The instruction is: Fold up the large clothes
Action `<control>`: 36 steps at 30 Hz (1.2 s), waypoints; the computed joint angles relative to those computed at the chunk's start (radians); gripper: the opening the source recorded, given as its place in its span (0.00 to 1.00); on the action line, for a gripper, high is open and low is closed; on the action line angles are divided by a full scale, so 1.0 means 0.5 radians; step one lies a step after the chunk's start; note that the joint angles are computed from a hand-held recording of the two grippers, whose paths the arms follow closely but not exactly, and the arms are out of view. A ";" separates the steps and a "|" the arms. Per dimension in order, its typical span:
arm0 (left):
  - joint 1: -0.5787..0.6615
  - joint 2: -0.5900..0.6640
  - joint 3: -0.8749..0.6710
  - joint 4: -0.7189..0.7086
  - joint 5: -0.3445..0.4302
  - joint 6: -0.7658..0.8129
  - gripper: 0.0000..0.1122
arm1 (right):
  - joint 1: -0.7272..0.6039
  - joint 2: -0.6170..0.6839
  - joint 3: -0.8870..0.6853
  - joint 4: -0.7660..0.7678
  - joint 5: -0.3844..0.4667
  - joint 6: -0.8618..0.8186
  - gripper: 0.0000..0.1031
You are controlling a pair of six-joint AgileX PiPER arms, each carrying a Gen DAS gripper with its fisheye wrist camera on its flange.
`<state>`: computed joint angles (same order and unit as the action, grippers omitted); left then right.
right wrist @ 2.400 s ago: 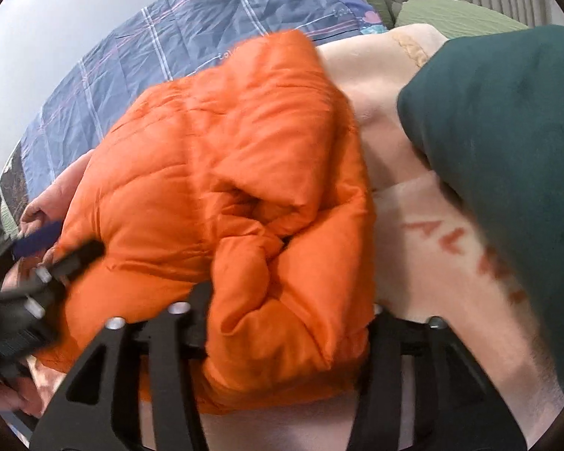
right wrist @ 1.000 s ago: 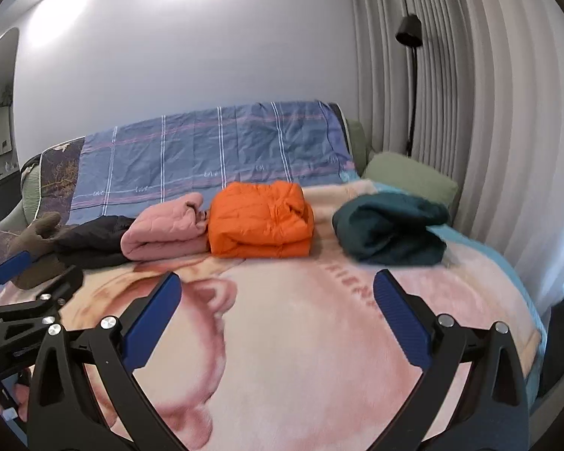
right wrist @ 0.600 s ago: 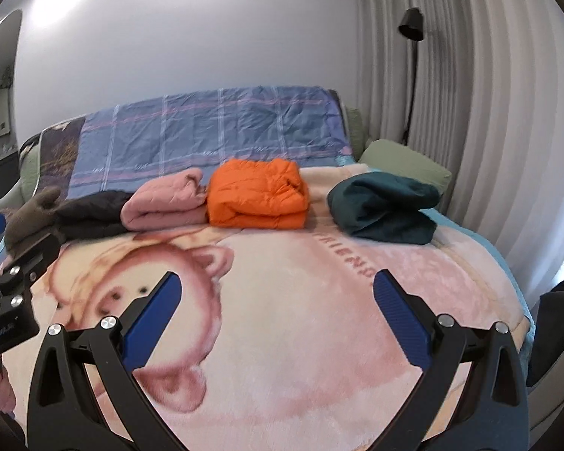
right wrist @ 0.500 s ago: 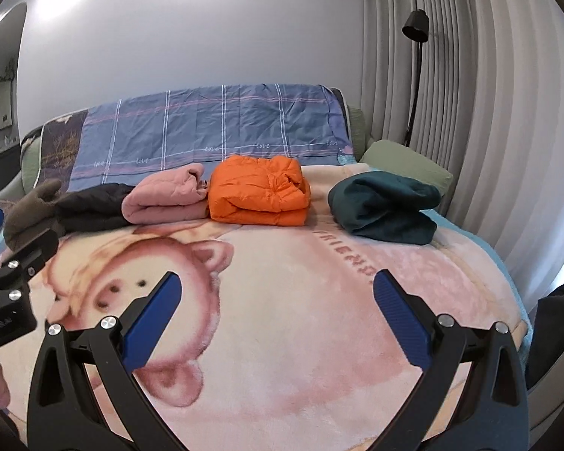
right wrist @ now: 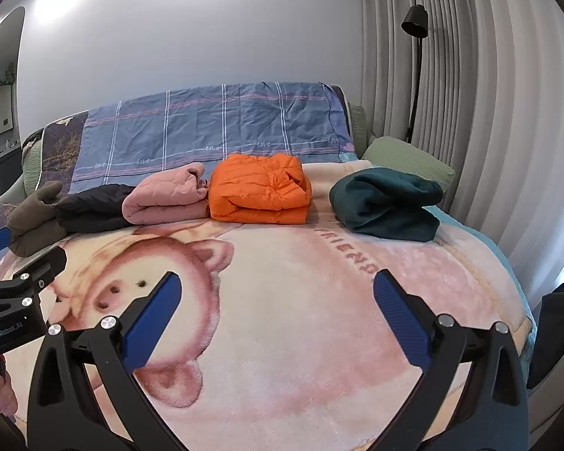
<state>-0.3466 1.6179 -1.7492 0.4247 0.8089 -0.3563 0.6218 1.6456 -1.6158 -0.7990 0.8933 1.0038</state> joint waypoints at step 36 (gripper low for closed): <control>-0.019 0.026 0.021 -0.022 -0.038 0.073 0.90 | -0.020 0.070 -0.055 -0.015 0.032 0.028 0.99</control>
